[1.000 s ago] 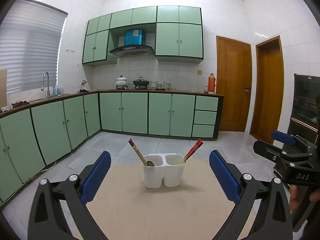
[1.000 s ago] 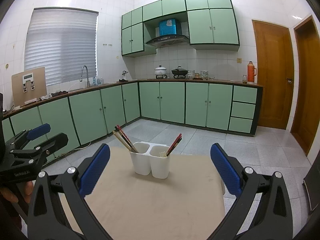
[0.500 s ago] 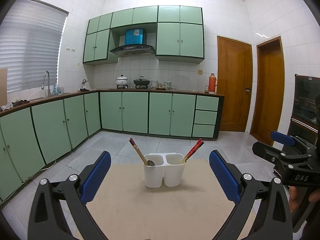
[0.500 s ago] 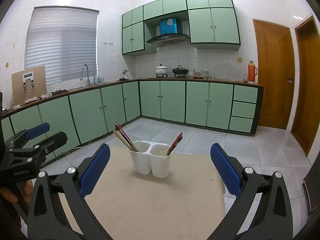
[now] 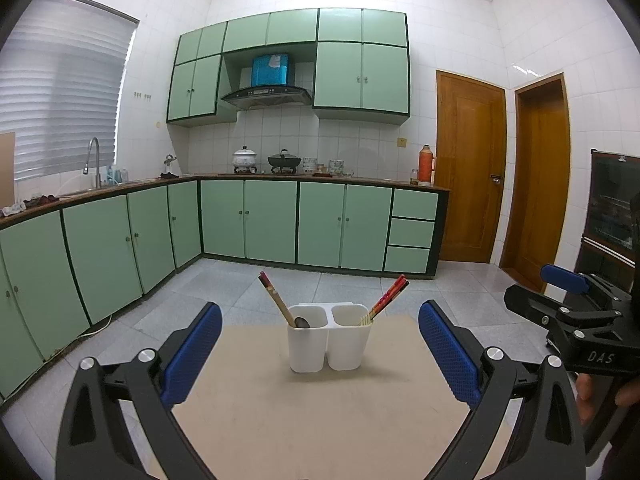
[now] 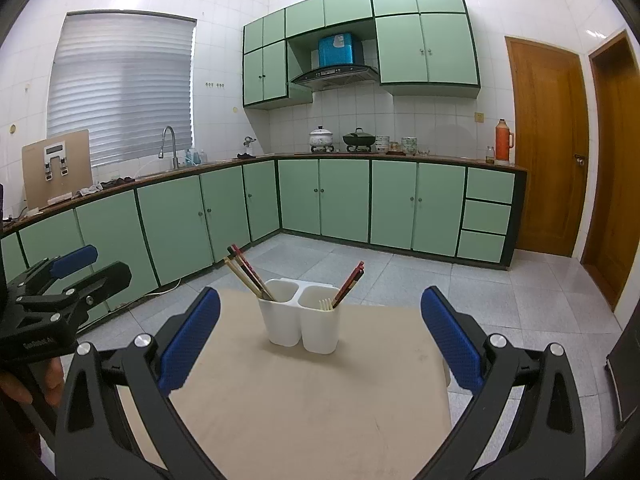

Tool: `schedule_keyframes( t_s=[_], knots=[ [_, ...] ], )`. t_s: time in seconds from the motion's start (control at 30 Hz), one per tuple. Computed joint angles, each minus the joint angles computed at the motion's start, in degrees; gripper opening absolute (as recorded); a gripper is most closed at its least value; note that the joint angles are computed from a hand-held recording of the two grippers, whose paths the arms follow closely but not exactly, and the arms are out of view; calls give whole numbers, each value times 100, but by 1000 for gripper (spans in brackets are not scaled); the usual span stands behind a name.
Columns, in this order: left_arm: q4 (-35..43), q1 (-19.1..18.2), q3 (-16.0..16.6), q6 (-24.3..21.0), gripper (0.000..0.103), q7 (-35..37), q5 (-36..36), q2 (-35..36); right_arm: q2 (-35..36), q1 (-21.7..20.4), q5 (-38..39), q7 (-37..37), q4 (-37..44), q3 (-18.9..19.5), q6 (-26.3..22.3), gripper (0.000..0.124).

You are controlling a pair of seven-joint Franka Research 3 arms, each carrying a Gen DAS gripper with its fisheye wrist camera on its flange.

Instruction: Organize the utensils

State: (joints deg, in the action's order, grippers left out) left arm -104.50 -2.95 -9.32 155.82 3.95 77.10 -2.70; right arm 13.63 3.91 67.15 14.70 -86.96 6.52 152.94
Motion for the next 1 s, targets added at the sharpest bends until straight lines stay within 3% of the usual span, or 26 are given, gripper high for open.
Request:
schedule_keyframes(
  t_s=[1.0],
  knots=[
    [51, -39, 41, -17, 97, 30, -160, 119, 123, -60, -212, 137, 106, 37, -12, 98]
  ],
)
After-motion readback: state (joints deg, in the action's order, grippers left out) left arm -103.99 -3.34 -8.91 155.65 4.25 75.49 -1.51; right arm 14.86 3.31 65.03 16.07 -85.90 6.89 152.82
